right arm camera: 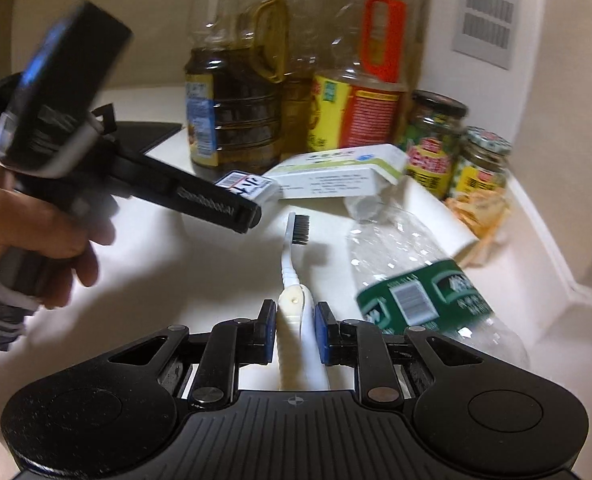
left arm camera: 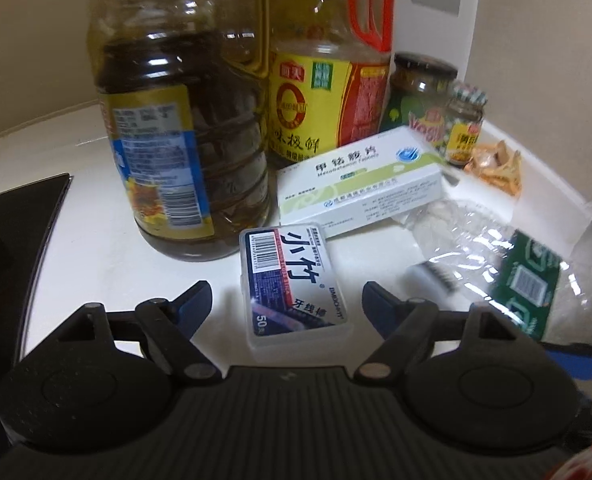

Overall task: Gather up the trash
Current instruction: 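Grasp the white toothpick box with the left gripper while the right gripper grasps the white toothbrush, then carry the toothpick box and toothbrush down over the wastebasket with both grippers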

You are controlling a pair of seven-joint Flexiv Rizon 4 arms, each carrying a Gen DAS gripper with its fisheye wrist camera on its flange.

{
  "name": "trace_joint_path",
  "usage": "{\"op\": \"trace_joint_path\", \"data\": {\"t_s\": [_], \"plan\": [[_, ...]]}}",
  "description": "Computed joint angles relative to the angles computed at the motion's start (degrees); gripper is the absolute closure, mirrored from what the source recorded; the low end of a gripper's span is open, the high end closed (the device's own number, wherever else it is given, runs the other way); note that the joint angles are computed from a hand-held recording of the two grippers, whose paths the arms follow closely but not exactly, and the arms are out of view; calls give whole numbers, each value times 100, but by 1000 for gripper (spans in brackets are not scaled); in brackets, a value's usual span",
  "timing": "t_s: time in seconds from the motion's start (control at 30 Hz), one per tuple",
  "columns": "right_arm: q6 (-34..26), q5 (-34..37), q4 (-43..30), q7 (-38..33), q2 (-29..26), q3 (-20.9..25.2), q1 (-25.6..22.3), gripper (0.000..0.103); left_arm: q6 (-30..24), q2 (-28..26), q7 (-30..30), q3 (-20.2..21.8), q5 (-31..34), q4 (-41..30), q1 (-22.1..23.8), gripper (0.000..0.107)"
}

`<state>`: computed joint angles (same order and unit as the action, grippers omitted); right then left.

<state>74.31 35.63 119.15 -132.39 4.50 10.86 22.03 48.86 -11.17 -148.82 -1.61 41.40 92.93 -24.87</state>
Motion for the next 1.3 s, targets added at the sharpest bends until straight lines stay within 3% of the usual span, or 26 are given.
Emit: {"op": "trace_joint_path", "data": {"t_s": [0.1, 0.17, 0.5, 0.97, 1.13, 1.3], "plan": [[26, -42, 97, 107, 97, -16, -38, 82, -163, -90, 14, 1, 36, -97, -30, 39], [45, -72, 149, 175, 141, -44, -42, 82, -170, -102, 38, 4, 11, -92, -37, 53], [-30, 157, 420, 348, 541, -285, -1, 82, -393, 364, -130, -188, 80, 286, -201, 54], [-680, 508, 1118, 251, 1646, -878, 295, 82, -1534, 1124, -834, -1041, 141, 713, -514, 54], [-842, 314, 1515, 529, 2207, -801, 239, 82, -1451, 1351, -954, -1242, 5, 928, -567, 54], [-826, -149, 2075, 1520, 3021, -459, -14, 82, -970, 1544, -890, -1367, -184, 1232, -595, 54]]}}
